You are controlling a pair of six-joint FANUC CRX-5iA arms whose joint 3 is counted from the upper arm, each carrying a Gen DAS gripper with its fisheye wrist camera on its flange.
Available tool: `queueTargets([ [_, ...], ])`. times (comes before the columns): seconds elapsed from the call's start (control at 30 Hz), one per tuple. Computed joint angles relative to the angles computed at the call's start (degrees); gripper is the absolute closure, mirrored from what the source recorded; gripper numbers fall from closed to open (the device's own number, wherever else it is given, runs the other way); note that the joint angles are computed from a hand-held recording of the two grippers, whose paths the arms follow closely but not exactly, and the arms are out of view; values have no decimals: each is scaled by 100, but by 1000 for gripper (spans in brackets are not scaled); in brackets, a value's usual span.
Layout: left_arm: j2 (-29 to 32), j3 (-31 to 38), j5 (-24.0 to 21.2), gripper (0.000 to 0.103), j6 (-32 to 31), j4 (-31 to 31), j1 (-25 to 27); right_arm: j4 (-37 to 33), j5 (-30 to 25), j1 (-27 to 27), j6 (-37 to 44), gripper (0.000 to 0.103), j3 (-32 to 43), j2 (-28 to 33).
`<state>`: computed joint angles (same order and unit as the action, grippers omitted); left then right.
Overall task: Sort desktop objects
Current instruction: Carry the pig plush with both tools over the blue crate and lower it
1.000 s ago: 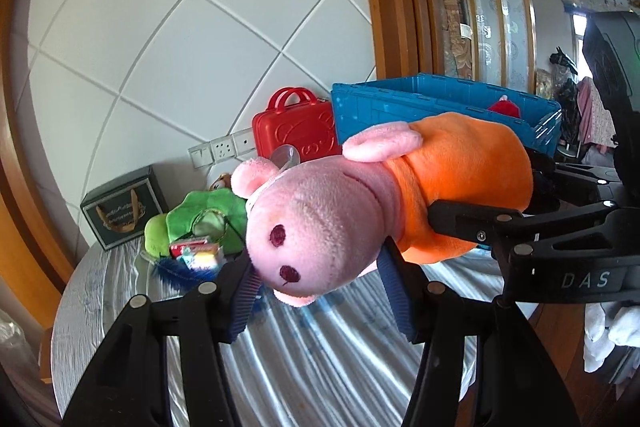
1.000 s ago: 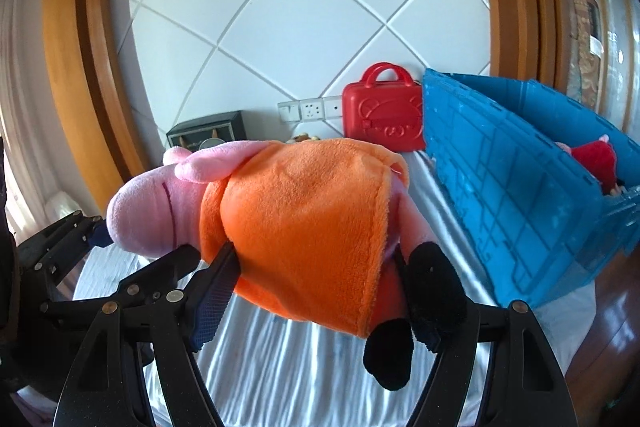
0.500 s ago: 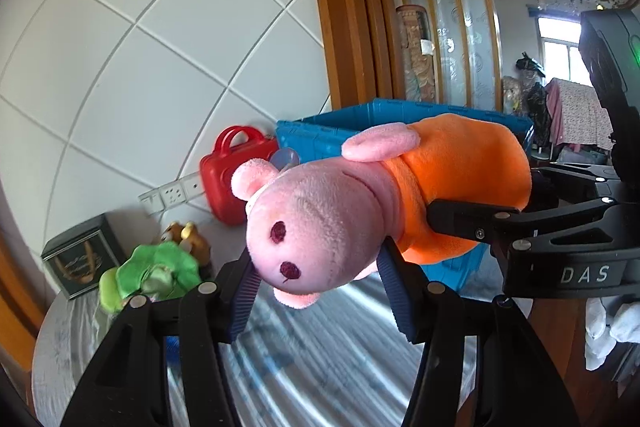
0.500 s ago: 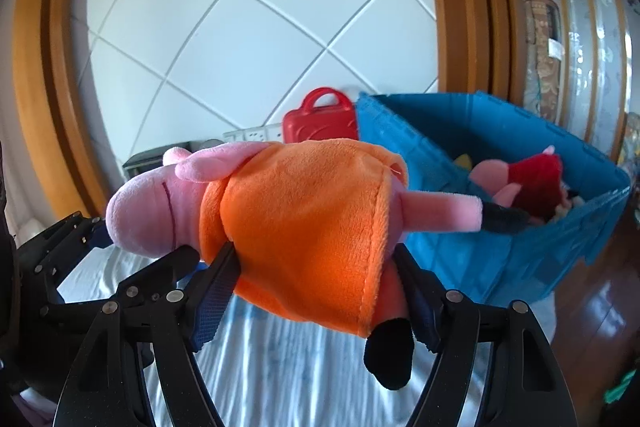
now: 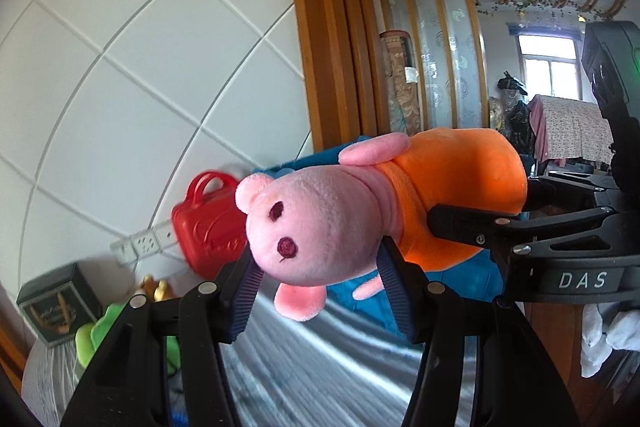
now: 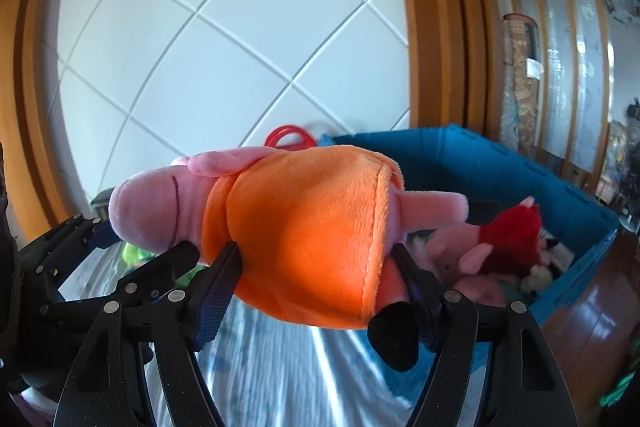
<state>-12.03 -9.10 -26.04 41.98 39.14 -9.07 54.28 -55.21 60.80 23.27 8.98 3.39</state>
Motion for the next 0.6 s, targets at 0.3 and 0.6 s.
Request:
queueTargets([
  [0.3, 936, 1370, -88, 47, 1147, -1118, -742, -74, 190, -636, 283, 30, -241, -447],
  [0.6, 2262, 3724, -1032, 47, 4618, -4269, -1974, -1800, 733, -1839, 2381, 30, -167, -858],
])
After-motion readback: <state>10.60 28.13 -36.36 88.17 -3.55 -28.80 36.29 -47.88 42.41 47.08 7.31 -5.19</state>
